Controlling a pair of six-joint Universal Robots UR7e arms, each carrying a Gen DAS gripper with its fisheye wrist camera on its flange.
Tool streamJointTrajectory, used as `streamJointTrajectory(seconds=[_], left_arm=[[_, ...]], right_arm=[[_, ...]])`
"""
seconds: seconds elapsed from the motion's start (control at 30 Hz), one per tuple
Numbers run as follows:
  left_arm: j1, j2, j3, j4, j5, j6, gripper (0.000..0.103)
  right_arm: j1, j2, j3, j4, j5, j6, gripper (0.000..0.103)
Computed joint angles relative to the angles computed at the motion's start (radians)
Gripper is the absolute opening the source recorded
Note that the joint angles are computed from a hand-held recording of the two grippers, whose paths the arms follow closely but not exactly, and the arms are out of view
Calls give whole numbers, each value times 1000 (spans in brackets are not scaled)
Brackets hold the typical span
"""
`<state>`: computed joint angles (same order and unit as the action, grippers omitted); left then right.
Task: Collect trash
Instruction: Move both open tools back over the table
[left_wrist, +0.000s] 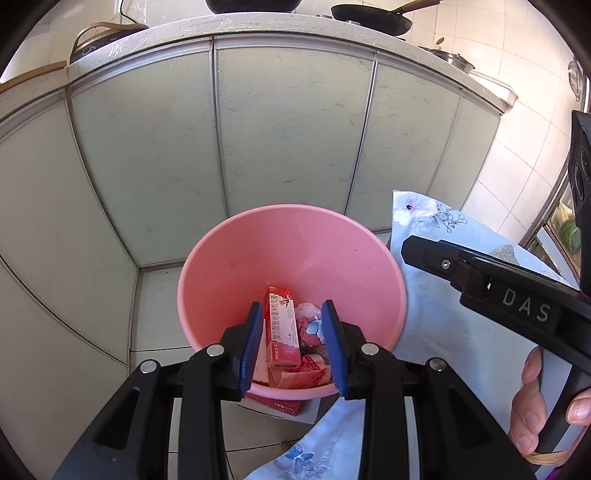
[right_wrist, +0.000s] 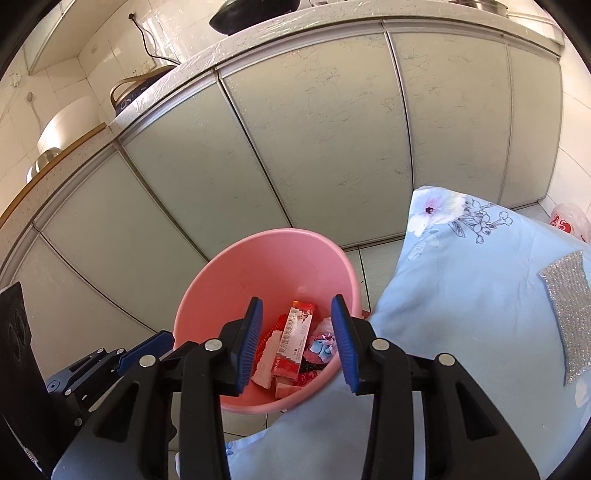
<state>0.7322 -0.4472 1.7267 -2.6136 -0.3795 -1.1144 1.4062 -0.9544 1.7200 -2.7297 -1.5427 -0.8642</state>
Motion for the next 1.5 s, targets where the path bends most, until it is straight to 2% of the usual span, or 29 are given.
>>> streamJointTrajectory(seconds=[0.13,0.37,0.6,0.73,0.8,0.87,0.97,1.03,1.07,1.27,1.37,1.5], left_arm=[[-5,6,-9,-9,-3,15,32],[-16,28,-29,-49,-10,68,32],[-23,70,-78,-122,-18,167,32],[-23,92,-128,-60,-20,145,32],[-25,105,-162,-8,-23,129,32],[-25,121,-191,-11,-39,154,32],[-27,150,-235,-36,-70,213,33],[-31,181,-275,-72,-86,299,33],[-32,196,-296,-79,-87,337,33],[-26,261,-404,-142,-168,451,33],[-24,294,-463,-123,-187,468,33],[-14,325,-539,-58,-249,464,33]], right_arm=[[-12,-20,18,-1,22,-11,39],[-41,-89,86,-44,44,-99,39],[-102,-182,126,-7,84,-174,39],[-143,-225,149,-15,101,-216,39],[-158,-241,150,1,96,-209,39],[-177,-258,155,7,97,-204,39],[-199,-279,188,-76,82,-238,40],[-210,-289,217,-169,50,-274,43],[-215,-294,222,-178,44,-284,43],[-280,-339,211,-142,89,-319,43],[-319,-357,174,-58,108,-299,44],[-377,-374,127,31,140,-288,55]])
